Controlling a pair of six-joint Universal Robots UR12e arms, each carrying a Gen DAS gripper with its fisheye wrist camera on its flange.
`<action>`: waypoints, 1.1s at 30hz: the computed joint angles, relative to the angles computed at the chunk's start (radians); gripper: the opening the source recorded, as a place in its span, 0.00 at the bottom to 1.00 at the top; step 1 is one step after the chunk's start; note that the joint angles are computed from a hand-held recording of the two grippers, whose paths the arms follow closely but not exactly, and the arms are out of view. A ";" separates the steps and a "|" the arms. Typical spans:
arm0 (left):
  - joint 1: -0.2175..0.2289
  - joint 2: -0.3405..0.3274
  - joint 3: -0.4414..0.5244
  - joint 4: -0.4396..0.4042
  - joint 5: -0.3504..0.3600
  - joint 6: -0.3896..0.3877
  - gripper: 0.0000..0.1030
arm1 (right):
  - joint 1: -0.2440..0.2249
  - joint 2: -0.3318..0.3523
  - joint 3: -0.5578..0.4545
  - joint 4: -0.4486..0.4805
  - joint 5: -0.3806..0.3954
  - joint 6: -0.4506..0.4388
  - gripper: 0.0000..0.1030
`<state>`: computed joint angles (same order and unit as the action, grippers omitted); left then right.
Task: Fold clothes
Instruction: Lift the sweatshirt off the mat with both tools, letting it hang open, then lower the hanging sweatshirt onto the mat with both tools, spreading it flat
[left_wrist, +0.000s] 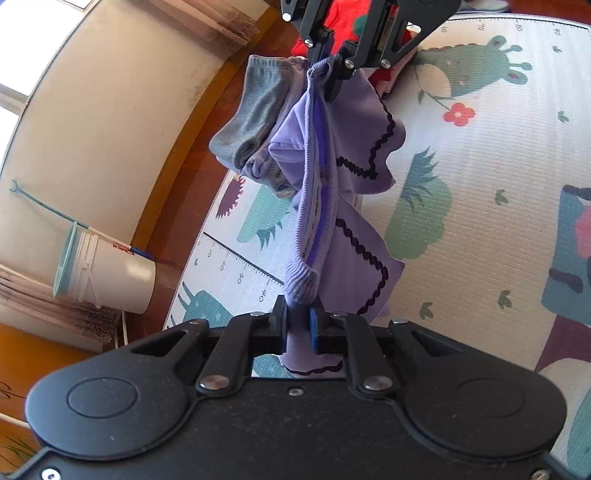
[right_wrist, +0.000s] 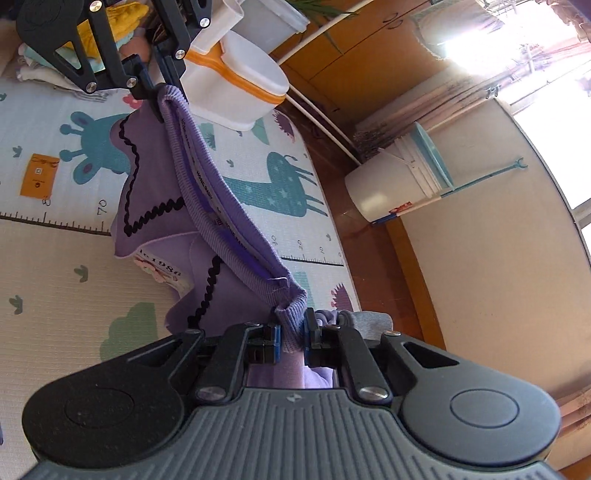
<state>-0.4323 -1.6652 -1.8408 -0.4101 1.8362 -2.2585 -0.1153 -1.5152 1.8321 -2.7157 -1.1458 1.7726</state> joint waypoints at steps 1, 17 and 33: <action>-0.003 0.007 -0.010 -0.009 -0.009 0.012 0.10 | -0.005 -0.018 0.012 0.034 0.004 -0.019 0.12; -0.110 0.064 -0.133 -0.202 -0.101 0.131 0.09 | -0.047 -0.230 0.254 0.345 -0.081 -0.496 0.12; -0.177 -0.120 -0.169 0.595 0.255 0.397 0.08 | -0.108 -0.180 0.341 -0.289 0.120 -0.304 0.12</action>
